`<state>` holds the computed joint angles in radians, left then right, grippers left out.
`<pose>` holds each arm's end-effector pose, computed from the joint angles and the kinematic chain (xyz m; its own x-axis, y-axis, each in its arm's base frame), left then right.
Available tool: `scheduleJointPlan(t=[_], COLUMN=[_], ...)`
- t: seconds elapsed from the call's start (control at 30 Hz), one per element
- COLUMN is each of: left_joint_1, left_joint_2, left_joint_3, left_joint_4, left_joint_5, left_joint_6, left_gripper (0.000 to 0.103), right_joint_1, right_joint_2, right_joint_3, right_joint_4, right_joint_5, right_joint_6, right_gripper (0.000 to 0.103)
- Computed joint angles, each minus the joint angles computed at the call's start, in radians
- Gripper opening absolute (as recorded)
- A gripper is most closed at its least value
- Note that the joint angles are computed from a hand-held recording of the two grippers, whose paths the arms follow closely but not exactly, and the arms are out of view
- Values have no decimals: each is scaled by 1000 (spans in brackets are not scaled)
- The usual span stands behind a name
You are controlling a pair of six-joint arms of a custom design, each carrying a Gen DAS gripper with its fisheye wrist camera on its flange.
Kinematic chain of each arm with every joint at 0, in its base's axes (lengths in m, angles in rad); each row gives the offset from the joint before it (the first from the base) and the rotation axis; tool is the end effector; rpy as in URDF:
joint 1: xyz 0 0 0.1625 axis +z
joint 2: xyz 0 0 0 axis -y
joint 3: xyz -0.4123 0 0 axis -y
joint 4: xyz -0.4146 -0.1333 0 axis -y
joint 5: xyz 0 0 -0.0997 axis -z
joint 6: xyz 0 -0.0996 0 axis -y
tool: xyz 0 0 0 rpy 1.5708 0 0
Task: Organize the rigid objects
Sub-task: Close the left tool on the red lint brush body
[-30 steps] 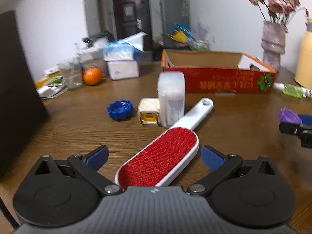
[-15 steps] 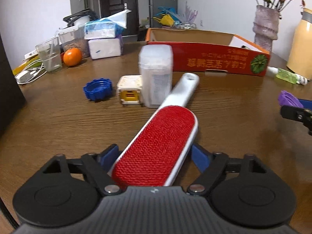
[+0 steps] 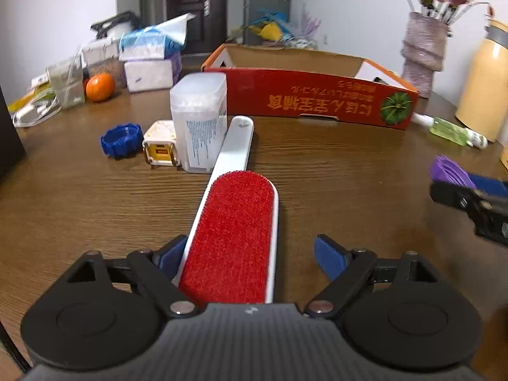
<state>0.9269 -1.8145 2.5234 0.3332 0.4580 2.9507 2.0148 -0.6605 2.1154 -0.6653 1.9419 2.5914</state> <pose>0.0872 -0.2547 0.2044 -0.7122 -0.2257 -0.6647 0.3903 0.6597 -0.6422 0.2459 -0.2907 -0.1325 -0.6514 -0.4799 0.5877 -0.7574 0.4578 -0.4656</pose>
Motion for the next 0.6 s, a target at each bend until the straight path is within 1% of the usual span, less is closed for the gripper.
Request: scheduleJointPlan(t=[0.07,0.13,0.2,0.23,0.27,0.4,0.6], left_joint_1=[16,21,16,13,9,1,-41], left_joint_2=[32,33,32,33,31,12,30], left_joint_3=[-16,-20,-17,-14,-12,-2,17], left_joint_4=[-27,-37,-46,-51,-54,-61,-48], left_joint_5=[-15,-21,-37,-48,-55,-44,-54], left_joint_6=[-5,-6,-4,-3,-4,15,-31], left_gripper=[86,84,73,70,62,60,57], right_joint_1=[-1,-3,-4,-4,-3,0,5], right_joint_2=[-1,-1,-1,1,2,5,11], right_joint_3=[-1,1,1,-1,-3,-4,-9], right_joint_4=[3,4,7,10,12,13,12], right_joint_5=[-3,-8,-10,-9,-8,-4,7], right_joint_6=[0,-1,-2,-3,-2,-3,-7], right_gripper=[54,54,54,54,54,54,54])
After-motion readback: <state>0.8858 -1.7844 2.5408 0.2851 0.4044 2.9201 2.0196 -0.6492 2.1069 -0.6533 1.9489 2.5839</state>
